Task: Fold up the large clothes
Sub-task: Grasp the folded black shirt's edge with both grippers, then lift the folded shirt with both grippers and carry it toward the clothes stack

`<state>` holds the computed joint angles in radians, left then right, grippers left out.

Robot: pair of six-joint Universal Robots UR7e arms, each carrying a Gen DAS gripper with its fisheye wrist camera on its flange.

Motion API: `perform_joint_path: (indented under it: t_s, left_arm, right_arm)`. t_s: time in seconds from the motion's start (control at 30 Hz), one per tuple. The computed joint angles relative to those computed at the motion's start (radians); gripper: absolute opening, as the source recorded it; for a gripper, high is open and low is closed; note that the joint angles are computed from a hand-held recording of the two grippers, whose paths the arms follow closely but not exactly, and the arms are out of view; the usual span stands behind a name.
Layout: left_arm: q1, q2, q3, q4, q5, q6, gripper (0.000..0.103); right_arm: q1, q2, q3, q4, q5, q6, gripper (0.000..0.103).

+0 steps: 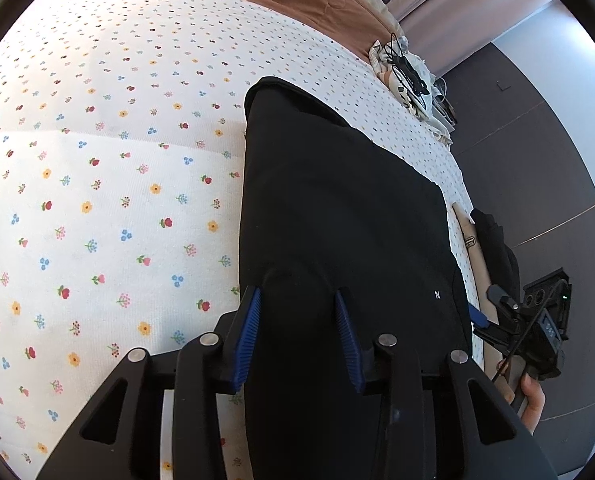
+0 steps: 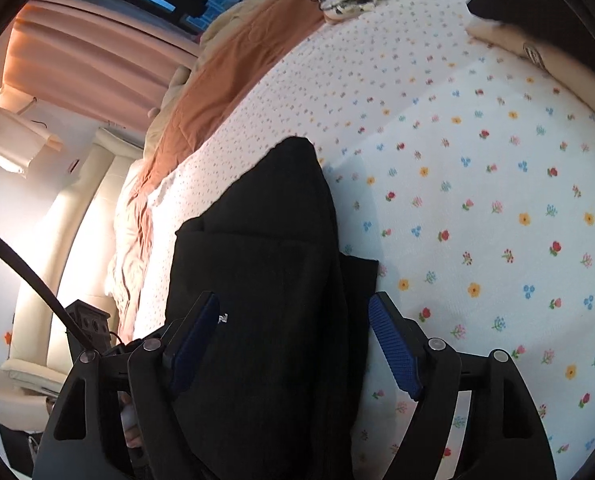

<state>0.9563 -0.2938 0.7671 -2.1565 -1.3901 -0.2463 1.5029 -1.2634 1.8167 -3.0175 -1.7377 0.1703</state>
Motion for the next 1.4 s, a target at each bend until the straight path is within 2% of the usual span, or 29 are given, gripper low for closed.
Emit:
perform_joint_path:
  t_s: [0.2,0.4,0.47,0.5,0.53,0.6,0.67,0.77,0.93,1.0,1.13,1.27,1.4]
  left_arm:
    - [0.004,0.007,-0.017,0.015,-0.007,-0.001,0.039]
    - [0.003,0.012,-0.028,0.028,-0.003,0.002,0.039]
    - [0.003,0.014,-0.029,0.030,-0.003,0.001,0.039]
    - [0.004,0.013,-0.029,0.030,-0.002,0.001,0.039]
    - [0.005,0.013,-0.028,0.029,-0.006,-0.001,0.039]
    - [0.010,0.012,-0.025,0.028,-0.012,-0.017,0.042]
    - [0.018,0.011,-0.027,0.041,-0.029,-0.042,0.052]
    - [0.034,0.012,-0.022,0.060,-0.059,-0.074,0.069]
    - [0.052,0.006,0.015,-0.002,-0.151,-0.089,0.069]
    - [0.044,0.007,0.017,-0.004,-0.142,-0.076,0.069]
    - [0.037,-0.015,0.054,-0.049,-0.169,-0.071,0.068]
    - [0.029,-0.044,0.089,-0.083,-0.192,-0.069,0.063]
    - [0.015,-0.071,0.120,-0.116,-0.209,-0.061,0.063]
  right_arm:
    - [-0.044,0.003,-0.006,0.071,0.062,0.052,0.076]
    - [-0.102,0.029,-0.041,0.104,0.251,0.074,0.076]
    - [-0.107,0.046,-0.068,0.131,0.271,0.066,0.076]
    - [-0.104,0.056,-0.087,0.152,0.269,0.060,0.075]
    - [-0.102,0.063,-0.099,0.161,0.263,0.057,0.070]
    - [-0.098,0.078,-0.125,0.189,0.233,0.060,0.053]
    - [-0.108,0.082,-0.133,0.201,0.240,0.064,0.036]
    - [-0.114,0.078,-0.125,0.186,0.247,0.061,0.028]
    - [-0.094,0.078,-0.107,0.140,0.217,0.055,0.020]
    - [-0.084,0.070,-0.094,0.121,0.214,0.055,0.016]
    - [-0.055,0.065,-0.089,0.094,0.194,0.036,0.012]
    - [-0.020,0.050,-0.079,0.082,0.169,0.018,0.011]
    - [0.014,0.023,-0.060,0.067,0.138,0.003,0.011]
